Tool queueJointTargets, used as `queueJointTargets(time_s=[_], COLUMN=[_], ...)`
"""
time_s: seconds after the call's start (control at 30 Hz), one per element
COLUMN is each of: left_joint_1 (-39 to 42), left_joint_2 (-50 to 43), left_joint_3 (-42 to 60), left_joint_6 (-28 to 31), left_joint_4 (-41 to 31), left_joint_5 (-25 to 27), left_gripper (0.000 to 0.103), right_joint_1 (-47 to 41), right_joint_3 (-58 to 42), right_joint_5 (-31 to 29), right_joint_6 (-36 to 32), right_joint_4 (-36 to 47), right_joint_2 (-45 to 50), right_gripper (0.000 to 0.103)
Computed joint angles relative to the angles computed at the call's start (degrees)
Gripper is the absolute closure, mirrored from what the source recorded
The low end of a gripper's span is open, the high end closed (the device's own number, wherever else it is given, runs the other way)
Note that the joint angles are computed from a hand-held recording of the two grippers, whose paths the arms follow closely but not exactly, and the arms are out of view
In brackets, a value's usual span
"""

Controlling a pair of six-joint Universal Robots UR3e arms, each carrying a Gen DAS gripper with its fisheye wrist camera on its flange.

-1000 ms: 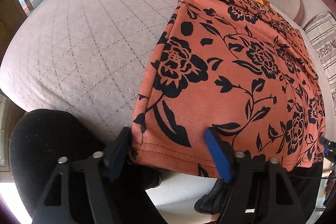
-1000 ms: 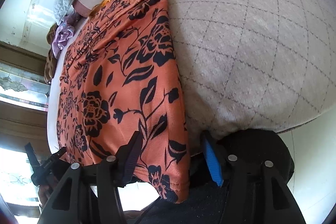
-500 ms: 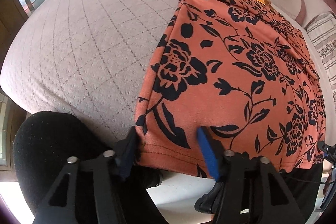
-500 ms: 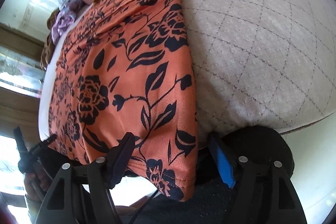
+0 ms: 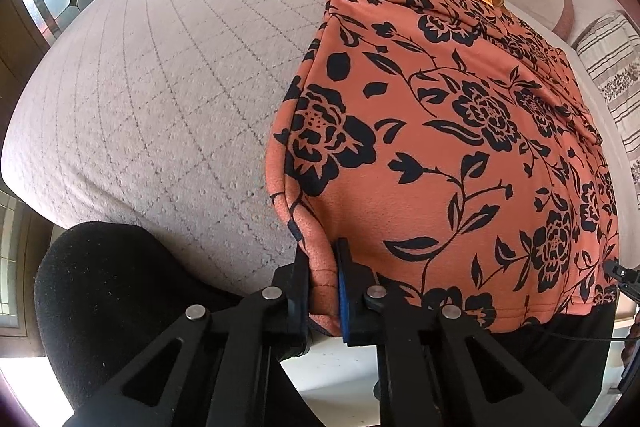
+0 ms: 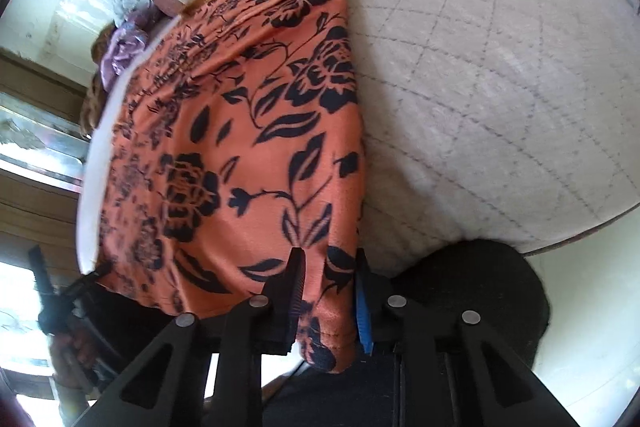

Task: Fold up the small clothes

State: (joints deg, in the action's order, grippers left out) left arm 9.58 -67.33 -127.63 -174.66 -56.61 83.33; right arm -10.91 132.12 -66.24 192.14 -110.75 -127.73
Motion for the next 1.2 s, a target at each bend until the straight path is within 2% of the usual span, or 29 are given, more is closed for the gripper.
queueJointTargets(time_s=[0.07,0.17,0.23,0.27,0.37,0.47,0.5,0.63,0.7,0.87,0.93,0.97,1.1,1.2], left_joint_1=[-0.3,0.64,0.54,0.77,0.9,-0.31,-0.7,-0.81,-0.15,5.53,5.09,4.47,1.99,4.15], left_joint_2=[-0.19,0.36,0.27,0.48,-0.14,-1.31,-1.46,-0.76,1.0,7.9,7.04,5.83,-0.38,2.91], left_joint_3=[0.07,-0.33,-0.1,-0.29,-0.75,-0.43,-0.25,0.57,1.48,5.29,6.06,6.25,6.14,6.27], left_joint_6=[-0.38,-0.17,-0.09,0.28,0.72,-0.23,-0.51,-0.56,-0.12,1.99,1.94,1.83,1.63,2.56], left_joint_4=[0.09,-0.36,-0.5,-0.53,0.59,1.64,1.68,0.3,-1.22,-7.29,-6.2,-5.8,-5.99,-7.59], left_joint_5=[0.1,-0.13,-0.14,-0.2,-0.01,0.71,0.94,0.51,-0.4,-7.0,-6.54,-5.79,-2.11,-4.64], left_gripper=[0.091,0.088,0.088,0.088,0.089,0.09,0.09,0.092,0.093,0.094,0.094,0.094,0.094,0.094], right_joint_1=[0.81,-1.93,-0.04,0.9,4.13,-0.17,-1.28,-2.39,-4.45,-20.02,-25.8,-26.6,-22.92,-22.15], right_joint_3=[-0.09,2.32,2.09,1.57,0.78,2.26,2.6,2.78,3.37,0.91,-1.63,-1.8,4.01,6.72], right_joint_5=[-0.84,3.54,2.53,1.81,-1.87,-0.36,0.01,0.91,3.69,15.83,20.45,21.13,18.53,18.4], right_joint_6=[0.53,-1.38,-0.04,0.24,2.74,-0.13,-1.04,-1.93,-2.58,-14.02,-19.33,-20.07,-14.71,-13.81], right_joint_4=[-1.15,-1.26,-3.31,-4.18,-6.75,-2.92,-1.73,-0.73,0.46,21.7,29.96,30.56,20.6,18.89], right_joint_2=[1.67,-0.12,1.34,2.51,5.06,1.34,0.23,-0.65,-2.18,-16.37,-19.94,-20.25,-16.51,-15.92], right_gripper=[0.069,0.039,0.039,0.04,0.065,0.082,0.084,0.088,0.094,0.094,0.094,0.094,0.094,0.094])
